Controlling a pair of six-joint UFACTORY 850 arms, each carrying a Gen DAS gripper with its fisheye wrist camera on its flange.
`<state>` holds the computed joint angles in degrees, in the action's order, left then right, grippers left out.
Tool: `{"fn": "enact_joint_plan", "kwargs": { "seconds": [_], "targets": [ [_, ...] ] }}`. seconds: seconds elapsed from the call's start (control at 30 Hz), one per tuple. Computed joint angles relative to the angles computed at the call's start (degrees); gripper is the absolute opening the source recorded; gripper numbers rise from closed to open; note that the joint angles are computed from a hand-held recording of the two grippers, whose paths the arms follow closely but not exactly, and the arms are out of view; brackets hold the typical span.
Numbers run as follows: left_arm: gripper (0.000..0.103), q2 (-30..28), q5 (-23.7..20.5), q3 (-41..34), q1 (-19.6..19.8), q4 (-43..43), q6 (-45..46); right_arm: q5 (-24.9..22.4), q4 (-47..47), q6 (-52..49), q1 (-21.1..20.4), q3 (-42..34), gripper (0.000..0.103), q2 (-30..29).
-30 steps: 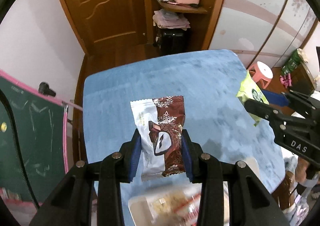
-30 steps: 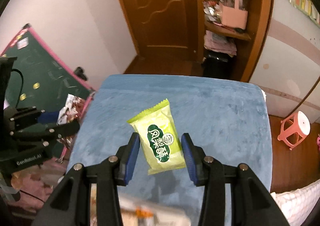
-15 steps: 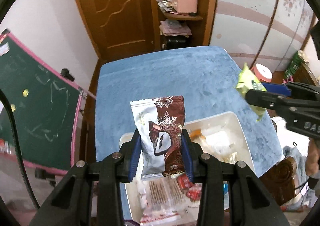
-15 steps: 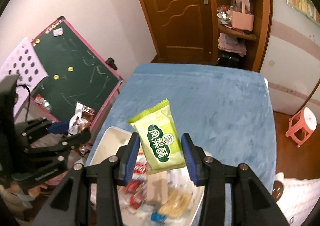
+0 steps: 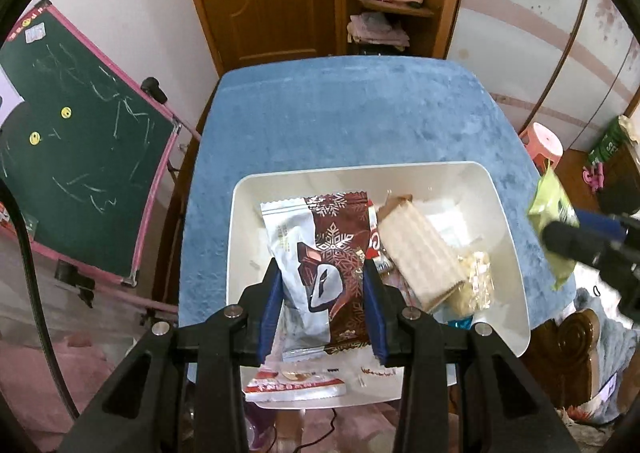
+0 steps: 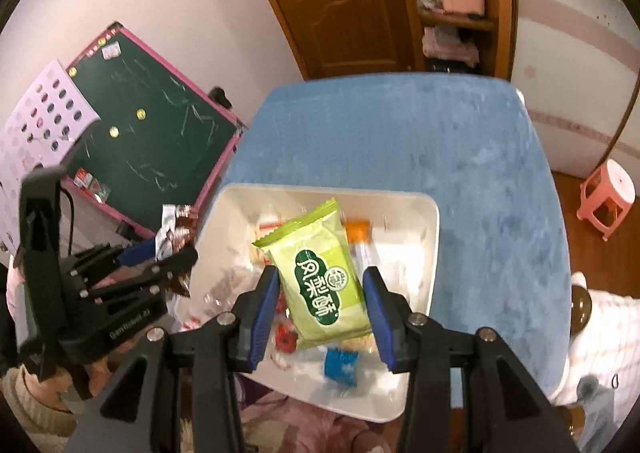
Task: Organize snacks
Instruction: 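Carry candy and green packet over the tray and open both tools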
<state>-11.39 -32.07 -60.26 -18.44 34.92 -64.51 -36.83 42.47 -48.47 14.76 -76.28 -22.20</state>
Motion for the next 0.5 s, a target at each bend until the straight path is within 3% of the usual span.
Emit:
{"fn": "enact_joint_plan", "kwargs": {
  "seconds": [0.5],
  "targets": [
    [0.037, 0.32, -0.01, -0.22, -0.45, 0.28, 0.51, 5.1, -4.37, 5.75, 1.91, 0.82, 0.044, 0.46]
  ]
}}
